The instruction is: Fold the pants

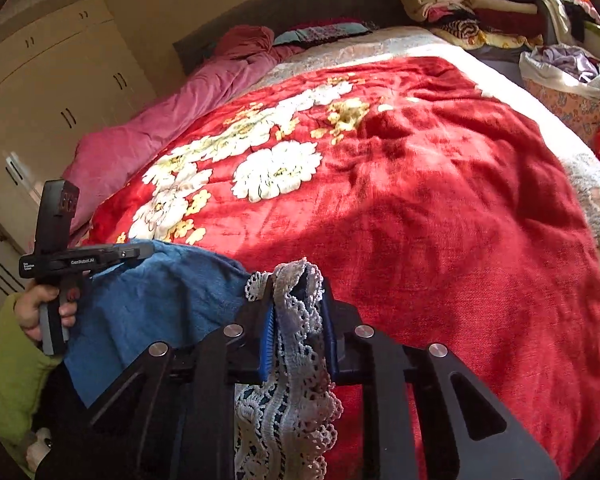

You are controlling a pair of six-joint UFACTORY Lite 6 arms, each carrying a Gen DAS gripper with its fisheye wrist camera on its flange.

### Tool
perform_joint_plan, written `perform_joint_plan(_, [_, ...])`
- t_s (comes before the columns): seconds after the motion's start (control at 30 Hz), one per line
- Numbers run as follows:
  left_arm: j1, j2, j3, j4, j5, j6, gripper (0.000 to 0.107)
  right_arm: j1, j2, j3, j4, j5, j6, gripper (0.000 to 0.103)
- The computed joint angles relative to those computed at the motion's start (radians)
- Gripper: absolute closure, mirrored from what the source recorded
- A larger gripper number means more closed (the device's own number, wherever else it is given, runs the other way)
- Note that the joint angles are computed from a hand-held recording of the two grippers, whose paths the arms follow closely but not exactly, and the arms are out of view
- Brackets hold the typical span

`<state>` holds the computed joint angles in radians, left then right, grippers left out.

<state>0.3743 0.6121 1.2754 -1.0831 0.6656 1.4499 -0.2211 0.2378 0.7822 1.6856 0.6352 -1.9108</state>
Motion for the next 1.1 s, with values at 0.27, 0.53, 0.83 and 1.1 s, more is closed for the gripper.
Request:
perform_joint_plan(0.27, [-0.030, -0.039, 0.001, -0.072, -0.081, 0.035, 0.102, 0.064, 0.075, 0.158, 0.044, -0.109, -0.013, 0.087])
perform_joint_plan(0.53, [-0.023, 0.045, 0.009, -0.176, -0.126, 0.155, 0.099, 0.133, 0.273, 0.295, 0.042, -0.244, 0.005, 0.085])
perform_joint_plan(0.83, [0.119, -0.230, -0.240, -0.294, -0.086, 0.352, 0.064, 0.070, -0.205, -0.096, 0.235, -0.251, -0.180, 0.050])
perform_joint_plan(1.1, [0.355, -0.529, -0.602, -0.306, 0.015, 0.584, 0.044, 0.152, -0.706, -0.502, 0.188, -0.338, -0.147, 0.050])
